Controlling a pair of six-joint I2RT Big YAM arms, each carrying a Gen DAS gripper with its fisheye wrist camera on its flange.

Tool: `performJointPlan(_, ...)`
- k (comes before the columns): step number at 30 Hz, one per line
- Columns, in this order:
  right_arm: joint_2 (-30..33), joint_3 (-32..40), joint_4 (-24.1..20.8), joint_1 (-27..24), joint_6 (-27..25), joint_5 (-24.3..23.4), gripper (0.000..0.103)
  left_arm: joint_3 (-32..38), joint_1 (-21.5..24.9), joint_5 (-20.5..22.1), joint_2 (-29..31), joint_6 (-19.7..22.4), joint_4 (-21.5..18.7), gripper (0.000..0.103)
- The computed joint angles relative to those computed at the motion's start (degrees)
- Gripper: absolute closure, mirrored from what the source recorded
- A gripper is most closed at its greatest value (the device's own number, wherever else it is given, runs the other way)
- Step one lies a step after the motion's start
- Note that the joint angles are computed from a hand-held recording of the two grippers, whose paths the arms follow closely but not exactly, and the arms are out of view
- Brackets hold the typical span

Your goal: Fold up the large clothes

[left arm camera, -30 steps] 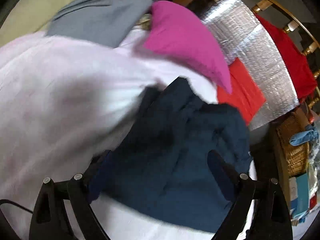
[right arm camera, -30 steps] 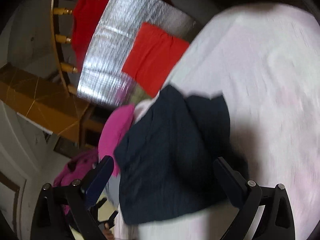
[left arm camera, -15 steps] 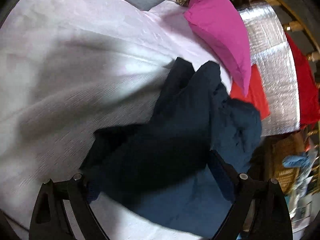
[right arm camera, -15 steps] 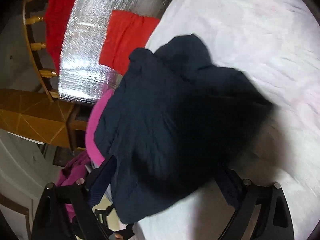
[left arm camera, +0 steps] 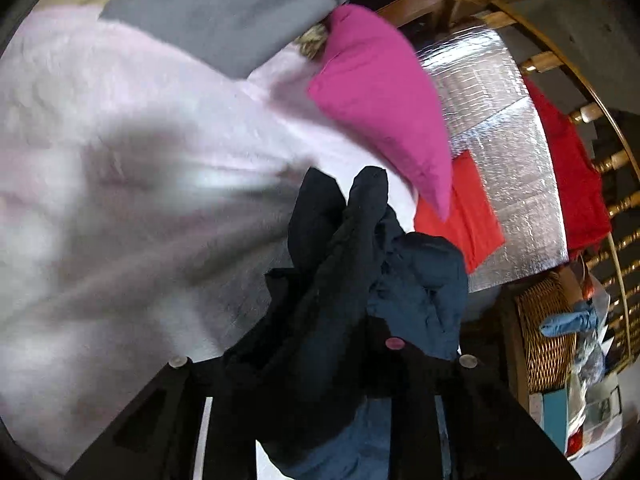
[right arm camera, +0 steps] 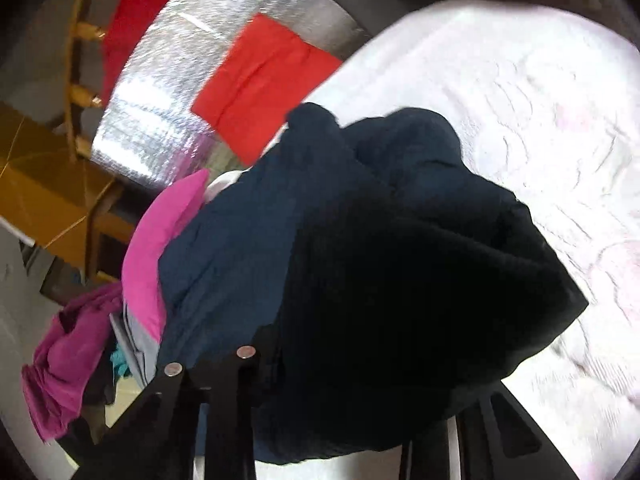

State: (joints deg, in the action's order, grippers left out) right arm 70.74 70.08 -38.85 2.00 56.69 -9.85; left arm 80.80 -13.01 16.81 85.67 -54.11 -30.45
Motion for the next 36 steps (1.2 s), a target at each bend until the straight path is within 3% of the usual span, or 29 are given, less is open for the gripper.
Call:
performJointPlan(6, -7.7, -8.1, 0.8, 2.7, 2.4, -2.0, 0.07, -3.4, 0.7, -1.6, -5.9, 7.7, -10.3, 0.077)
performJointPlan(8, -8.1, -10.1, 0.9, 2.8, 3.3, -3.6, 0.067, -3.9, 2.0, 0.4, -5.6, 9.3, -15.9, 0.067)
performJointPlan(9, -8.1, -10.9, 0.7, 2.5, 3.8, -5.0, 0.065, -3.5, 2.6, 1.3, -5.0, 9.6, -17.7, 0.056)
performJointPlan(11, -9.0, -11.9, -0.7, 1.4, 5.9, -8.0, 0.047, -3.6, 4.8, 6.0, -4.8, 6.8, -19.1, 0.054)
performJointPlan(13, -9.8, -10.6, -4.9, 0.0, 3.5, -11.0, 0.045, -3.3, 6.1, 8.0, -5.4, 5.4, -18.9, 0.054)
performJointPlan(15, -9.8, -6.4, -13.6, -0.8, -4.1, -10.8, 0.045, -1.1, 5.5, 4.2, -5.9, 7.6, -21.0, 0.054)
performJointPlan(17, -9.3, -1.4, -23.4, -1.8, -12.9, -11.0, 0.045, 0.0, 4.0, -2.1, -7.3, 9.4, -21.2, 0.053)
performJointPlan(19, -9.6, 1.5, -28.4, -2.6, -18.4, -8.8, 0.045, 1.8, 2.6, -10.3, -7.5, 12.3, -21.1, 0.045)
performJointPlan(21, -9.2, 5.0, -29.8, -2.7, -22.2, -3.5, 0.044, 3.0, 1.0, -17.9, -7.2, 13.6, -19.7, 0.04)
performJointPlan(23, -7.1, 8.1, -26.7, -2.8, -24.2, 0.6, 0.031, 4.1, 0.0, -20.5, -5.6, 15.6, -17.4, 0.038)
performJointPlan(27, 3.5, 15.5, -20.9, -3.7, -25.4, 3.2, 0.027, 8.2, -0.8, -17.8, -0.2, 18.2, -18.7, 0.038)
performJointPlan(30, 13.9, 23.4, -21.1, -3.9, -24.7, 6.1, 0.027, 13.0, -2.2, -16.8, 4.9, 19.1, -25.2, 0.038)
performJointPlan(32, 18.5, 26.8, -22.0, -4.4, -25.3, 7.4, 0.027, 16.2, -3.1, -19.5, 7.7, 19.5, -29.9, 0.038)
performJointPlan(34, 23.9, 31.3, -24.7, -5.0, -24.9, 5.6, 0.027, 17.1, -3.1, -20.3, 8.9, 19.1, -30.7, 0.037)
performJointPlan(36, 26.2, 33.1, -25.4, -5.0, -25.7, 2.9, 0.053, 17.7, -2.7, -20.1, 9.4, 18.9, -30.8, 0.037)
